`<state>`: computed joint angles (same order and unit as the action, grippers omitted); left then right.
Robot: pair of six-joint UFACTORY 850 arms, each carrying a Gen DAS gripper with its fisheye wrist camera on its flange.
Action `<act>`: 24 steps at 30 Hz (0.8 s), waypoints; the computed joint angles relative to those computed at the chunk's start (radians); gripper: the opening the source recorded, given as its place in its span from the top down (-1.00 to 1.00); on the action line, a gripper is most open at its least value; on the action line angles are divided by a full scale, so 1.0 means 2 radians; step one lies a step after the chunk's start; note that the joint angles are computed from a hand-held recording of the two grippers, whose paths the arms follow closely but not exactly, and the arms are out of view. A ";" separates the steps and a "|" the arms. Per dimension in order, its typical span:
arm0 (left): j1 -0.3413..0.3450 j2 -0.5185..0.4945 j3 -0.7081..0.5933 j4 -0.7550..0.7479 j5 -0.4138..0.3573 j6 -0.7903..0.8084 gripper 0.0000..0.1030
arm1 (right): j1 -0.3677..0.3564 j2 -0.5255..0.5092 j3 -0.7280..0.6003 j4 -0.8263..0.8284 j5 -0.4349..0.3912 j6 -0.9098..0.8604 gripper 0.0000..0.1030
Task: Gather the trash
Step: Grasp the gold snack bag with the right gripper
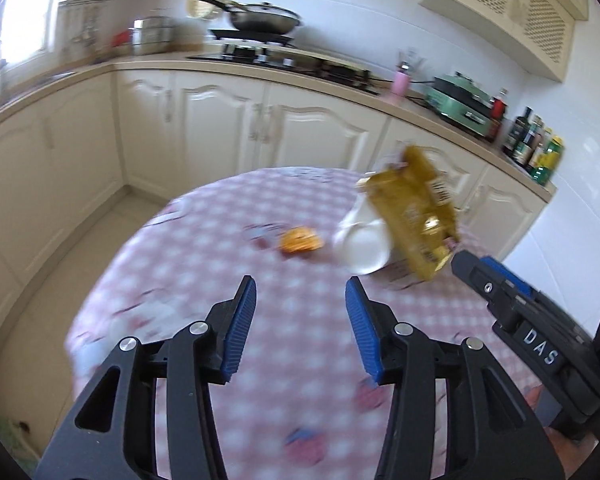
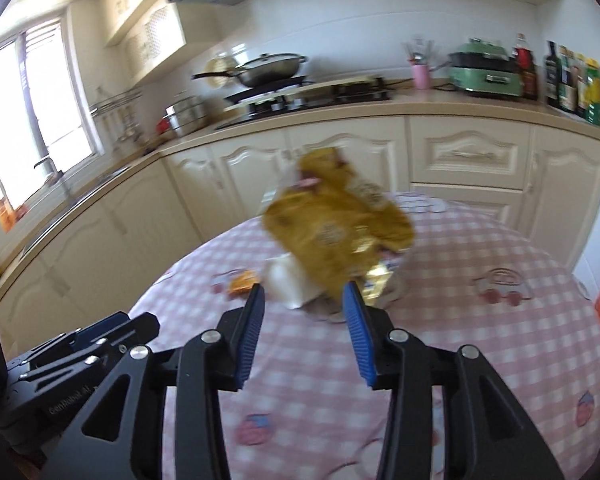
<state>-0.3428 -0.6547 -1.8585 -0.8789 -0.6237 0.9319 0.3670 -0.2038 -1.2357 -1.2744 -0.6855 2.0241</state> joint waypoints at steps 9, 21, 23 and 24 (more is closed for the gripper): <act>-0.033 -0.062 -0.086 0.058 -0.020 -0.061 0.13 | -0.057 0.015 0.036 -0.009 0.057 0.044 0.14; -0.046 -0.103 -0.145 0.072 -0.034 -0.082 0.04 | -0.096 0.001 0.042 -0.093 0.144 0.132 0.82; -0.049 -0.111 -0.159 0.077 -0.038 -0.091 0.03 | -0.089 0.005 0.045 -0.097 0.120 0.132 0.84; -0.050 -0.114 -0.164 0.080 -0.038 -0.094 0.02 | -0.085 0.007 0.046 -0.101 0.103 0.135 0.84</act>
